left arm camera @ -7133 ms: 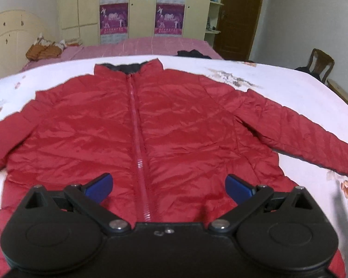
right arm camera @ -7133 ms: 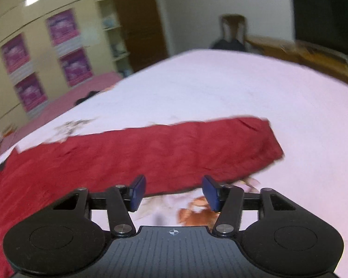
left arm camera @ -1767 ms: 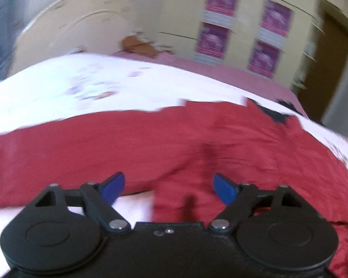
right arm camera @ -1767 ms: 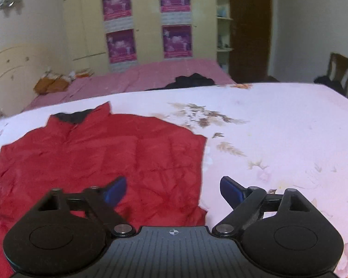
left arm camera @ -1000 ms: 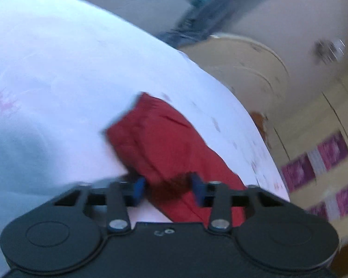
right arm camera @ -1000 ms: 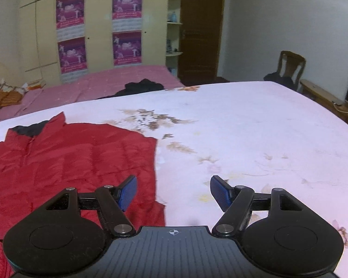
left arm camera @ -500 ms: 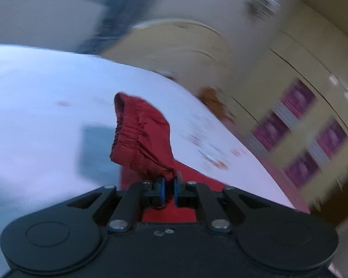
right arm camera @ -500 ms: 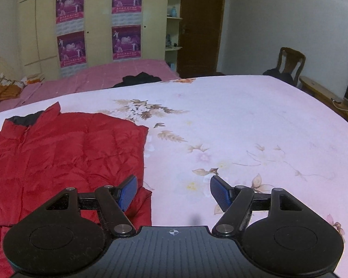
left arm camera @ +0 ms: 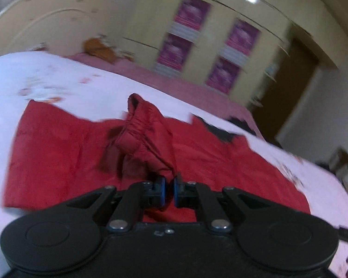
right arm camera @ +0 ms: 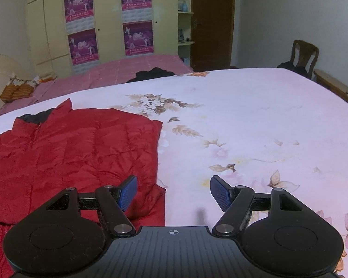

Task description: Fold large clothes

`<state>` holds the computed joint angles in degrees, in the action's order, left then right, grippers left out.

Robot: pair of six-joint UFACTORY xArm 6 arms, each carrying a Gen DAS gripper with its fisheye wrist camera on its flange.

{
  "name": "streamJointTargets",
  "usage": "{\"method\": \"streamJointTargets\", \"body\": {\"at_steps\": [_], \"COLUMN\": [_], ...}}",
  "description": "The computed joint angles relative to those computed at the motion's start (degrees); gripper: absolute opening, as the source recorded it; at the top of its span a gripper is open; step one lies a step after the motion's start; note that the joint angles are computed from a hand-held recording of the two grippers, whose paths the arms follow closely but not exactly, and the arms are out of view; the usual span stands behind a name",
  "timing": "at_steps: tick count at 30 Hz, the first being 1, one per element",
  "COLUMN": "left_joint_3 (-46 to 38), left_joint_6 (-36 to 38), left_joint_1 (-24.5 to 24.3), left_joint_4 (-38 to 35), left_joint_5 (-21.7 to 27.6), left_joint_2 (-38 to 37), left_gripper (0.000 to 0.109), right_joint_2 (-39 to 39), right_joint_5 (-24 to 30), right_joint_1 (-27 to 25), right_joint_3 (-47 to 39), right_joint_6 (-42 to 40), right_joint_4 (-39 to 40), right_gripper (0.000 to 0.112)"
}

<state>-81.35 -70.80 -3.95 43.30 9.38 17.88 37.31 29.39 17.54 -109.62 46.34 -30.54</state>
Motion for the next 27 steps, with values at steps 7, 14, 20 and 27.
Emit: {"method": "streamJointTargets", "body": {"at_steps": [7, 14, 20, 27], "left_joint_3": [-10.55, -18.53, -26.13, -30.30], "left_joint_6": [22.25, 31.98, 35.20, 51.07], "left_joint_1": [-6.77, -11.10, -13.21, -15.42], "left_joint_4": [-20.62, -28.35, -31.93, -49.97], "left_joint_5": [4.69, 7.97, 11.03, 10.06], "left_joint_2": [8.63, 14.61, 19.55, 23.31], "left_gripper": [0.006, 0.006, 0.006, 0.066], "right_joint_2": [-1.22, -3.05, -5.12, -7.25], "right_joint_5": [-2.49, -4.53, -5.52, -7.26], "right_joint_1": [-1.36, -2.67, -3.98, -5.09], "right_joint_3": [2.58, 5.45, 8.18, 11.05], "right_joint_6": [-1.61, -3.15, -3.75, -7.02], "right_joint_4": [3.58, 5.95, 6.70, 11.12], "right_gripper": [0.070, 0.070, 0.070, 0.070]}}
